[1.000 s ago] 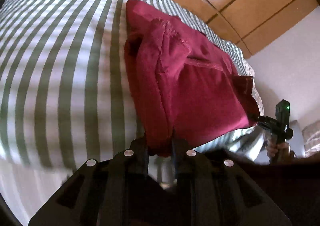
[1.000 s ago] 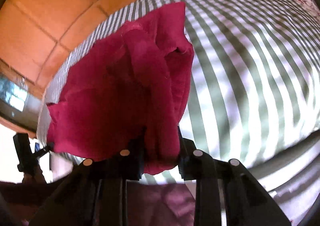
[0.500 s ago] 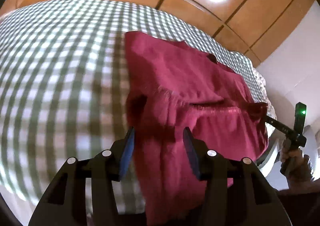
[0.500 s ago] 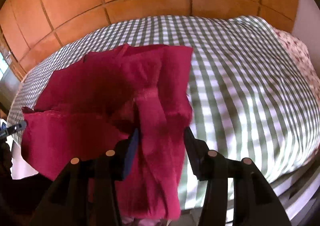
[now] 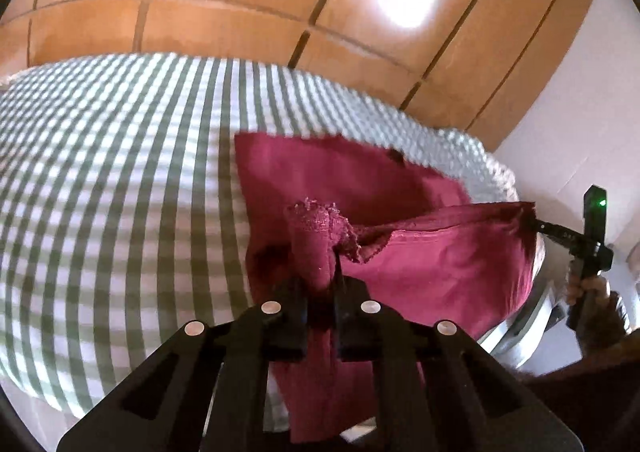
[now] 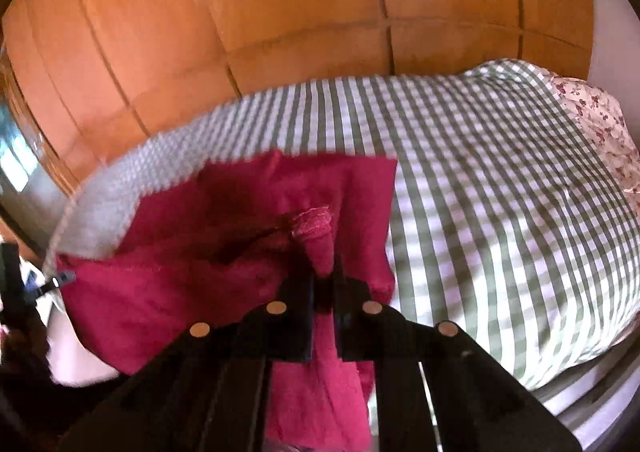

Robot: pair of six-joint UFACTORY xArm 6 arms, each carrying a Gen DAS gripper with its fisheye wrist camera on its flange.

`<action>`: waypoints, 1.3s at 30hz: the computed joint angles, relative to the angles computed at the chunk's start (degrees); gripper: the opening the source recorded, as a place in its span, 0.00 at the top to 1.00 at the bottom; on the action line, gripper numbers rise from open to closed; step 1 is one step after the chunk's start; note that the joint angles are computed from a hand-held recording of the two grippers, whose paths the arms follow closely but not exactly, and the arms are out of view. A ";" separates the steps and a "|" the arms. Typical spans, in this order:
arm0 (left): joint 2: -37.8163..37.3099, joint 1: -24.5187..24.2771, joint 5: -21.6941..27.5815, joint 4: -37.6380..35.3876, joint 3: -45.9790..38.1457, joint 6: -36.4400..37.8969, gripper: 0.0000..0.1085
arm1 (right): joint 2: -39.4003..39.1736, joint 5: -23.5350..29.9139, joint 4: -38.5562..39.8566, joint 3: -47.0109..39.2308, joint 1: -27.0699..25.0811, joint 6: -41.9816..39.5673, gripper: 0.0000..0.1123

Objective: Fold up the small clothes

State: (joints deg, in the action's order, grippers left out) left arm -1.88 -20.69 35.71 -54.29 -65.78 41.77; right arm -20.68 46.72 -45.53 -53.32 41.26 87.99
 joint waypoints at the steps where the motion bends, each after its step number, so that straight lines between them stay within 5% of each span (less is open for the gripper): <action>1: 1.10 -0.03 -0.19 -0.65 -1.86 0.46 0.93 | -0.10 -1.19 -0.56 -0.23 -1.34 0.72 0.94; 5: 7.96 -1.19 -3.07 0.92 -11.12 -0.17 0.93 | 3.29 -4.27 -0.45 -3.60 -7.15 -0.27 0.94; 11: 23.10 -1.75 -3.26 12.41 -29.94 -11.00 0.94 | 12.03 -8.52 1.54 -10.50 -15.40 -2.25 0.94; 15: 35.64 -2.20 0.27 24.70 -45.92 -22.68 0.94 | 18.79 -9.33 4.80 -14.87 -19.15 -3.98 0.94; 22: 57.01 -2.99 16.16 43.36 -75.53 -41.21 0.90 | 28.30 -6.60 9.04 -19.68 -21.22 -6.66 0.87; 25: 52.61 -3.44 12.75 45.34 -68.65 -42.40 0.83 | 26.74 -6.45 7.09 -18.45 -20.94 -4.93 0.57; 28: 45.21 -3.53 4.50 49.41 -57.43 -47.16 0.68 | 24.63 -1.66 1.45 -18.79 -18.56 -2.57 0.55; 31: 37.93 -3.51 -2.94 43.51 -46.36 -43.65 0.67 | 22.79 -5.54 -2.17 -18.61 -16.43 -3.43 0.55; 35: 29.04 -5.44 -9.46 30.47 -33.11 -31.22 0.67 | 28.42 -14.67 7.21 -24.04 -14.78 -18.56 0.55; 39: 27.75 -7.42 -9.24 31.21 -29.62 -28.41 0.67 | 38.19 -14.07 17.72 -33.63 -13.54 -30.75 0.57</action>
